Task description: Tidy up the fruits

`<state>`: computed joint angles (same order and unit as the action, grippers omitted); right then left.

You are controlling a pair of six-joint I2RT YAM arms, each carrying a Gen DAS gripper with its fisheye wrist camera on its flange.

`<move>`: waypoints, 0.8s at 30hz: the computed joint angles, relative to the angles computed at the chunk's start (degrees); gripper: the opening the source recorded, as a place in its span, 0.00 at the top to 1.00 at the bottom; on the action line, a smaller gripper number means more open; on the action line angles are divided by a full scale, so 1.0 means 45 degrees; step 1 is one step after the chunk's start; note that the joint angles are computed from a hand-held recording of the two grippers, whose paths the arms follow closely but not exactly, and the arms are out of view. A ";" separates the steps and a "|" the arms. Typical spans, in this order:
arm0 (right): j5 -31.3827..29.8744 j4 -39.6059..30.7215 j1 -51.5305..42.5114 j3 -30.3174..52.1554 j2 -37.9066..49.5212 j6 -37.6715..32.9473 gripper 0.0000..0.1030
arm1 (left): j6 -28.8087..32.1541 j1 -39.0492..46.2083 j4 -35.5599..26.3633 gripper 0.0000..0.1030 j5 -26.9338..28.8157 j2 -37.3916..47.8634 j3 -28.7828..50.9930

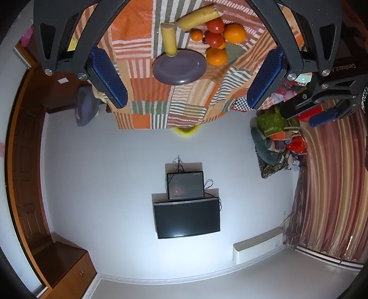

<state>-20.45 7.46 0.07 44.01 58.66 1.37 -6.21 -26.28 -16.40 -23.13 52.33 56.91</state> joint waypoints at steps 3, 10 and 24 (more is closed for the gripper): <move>-0.0036 0.0032 -0.0047 -0.0029 0.0033 -0.0032 0.00 | -0.0064 -0.0103 0.0006 0.00 -0.0053 -0.0028 -0.0057; 0.0035 0.0002 -0.0021 0.0039 0.0121 -0.0072 0.00 | -0.0125 0.0165 -0.0163 0.00 0.0285 -0.0002 0.0069; 0.0165 -0.0033 0.0056 0.0087 0.0123 -0.0141 0.00 | -0.0088 0.0424 -0.0235 0.00 0.0615 0.0074 0.0125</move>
<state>-19.70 7.32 0.32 44.40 59.21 0.74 -6.61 -24.37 -17.45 -20.36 52.66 57.47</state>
